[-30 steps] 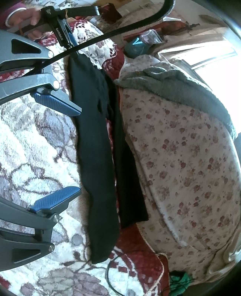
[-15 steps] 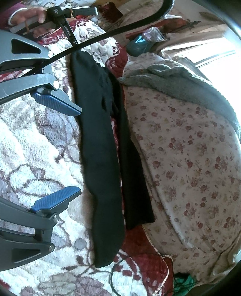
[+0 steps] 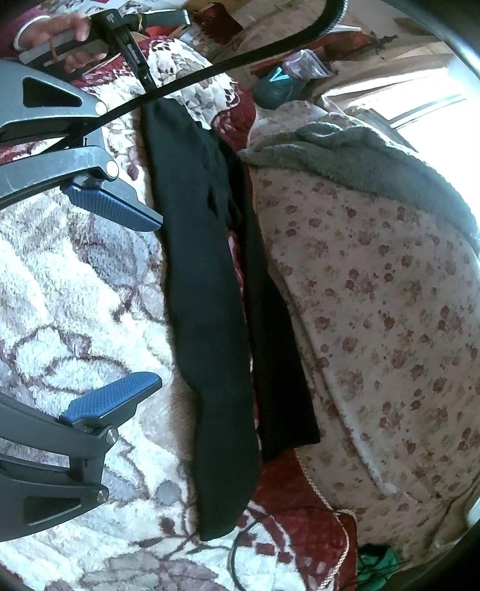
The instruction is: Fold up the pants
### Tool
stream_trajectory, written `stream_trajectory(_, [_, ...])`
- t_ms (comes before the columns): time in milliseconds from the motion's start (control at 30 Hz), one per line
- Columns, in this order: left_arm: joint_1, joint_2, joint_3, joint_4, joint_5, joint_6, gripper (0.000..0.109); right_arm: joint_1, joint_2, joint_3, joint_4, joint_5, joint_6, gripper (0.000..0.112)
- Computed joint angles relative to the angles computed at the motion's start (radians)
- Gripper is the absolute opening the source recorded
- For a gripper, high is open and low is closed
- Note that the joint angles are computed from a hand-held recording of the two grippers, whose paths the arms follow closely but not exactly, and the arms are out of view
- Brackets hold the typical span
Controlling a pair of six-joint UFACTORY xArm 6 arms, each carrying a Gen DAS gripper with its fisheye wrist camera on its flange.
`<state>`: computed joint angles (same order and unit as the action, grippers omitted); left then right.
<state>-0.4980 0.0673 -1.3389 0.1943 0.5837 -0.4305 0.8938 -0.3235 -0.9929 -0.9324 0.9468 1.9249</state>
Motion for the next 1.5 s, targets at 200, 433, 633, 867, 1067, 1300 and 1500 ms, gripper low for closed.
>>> stream_trajectory(200, [0.007,0.025,-0.023,-0.061,0.020,0.006,0.078,-0.011,-0.028,0.042,0.014,-0.009,0.032,0.077])
stream_trajectory(433, [-0.006,0.065,-0.052,-0.143,0.045,0.023,0.078,-0.034,-0.107,0.140,0.030,-0.028,0.114,0.077])
stream_trajectory(633, [-0.008,0.140,-0.127,-0.188,0.073,0.010,0.078,-0.142,-0.158,0.243,0.031,-0.192,0.176,0.077])
stream_trajectory(867, [-0.006,0.228,-0.238,-0.141,0.087,-0.005,0.078,-0.321,-0.149,0.298,-0.069,-0.416,0.260,0.077])
stream_trajectory(1067, [0.014,0.314,-0.359,-0.194,0.116,0.024,0.078,-0.468,-0.103,0.309,-0.079,-0.593,0.273,0.030])
stream_trajectory(1300, [0.015,0.340,-0.376,-0.327,0.078,0.183,0.019,-0.460,-0.087,0.288,-0.069,-0.585,0.217,0.009])
stream_trajectory(1500, [0.018,0.307,-0.370,-0.371,0.078,0.279,0.015,-0.403,-0.131,0.276,-0.123,-0.506,0.256,0.007])
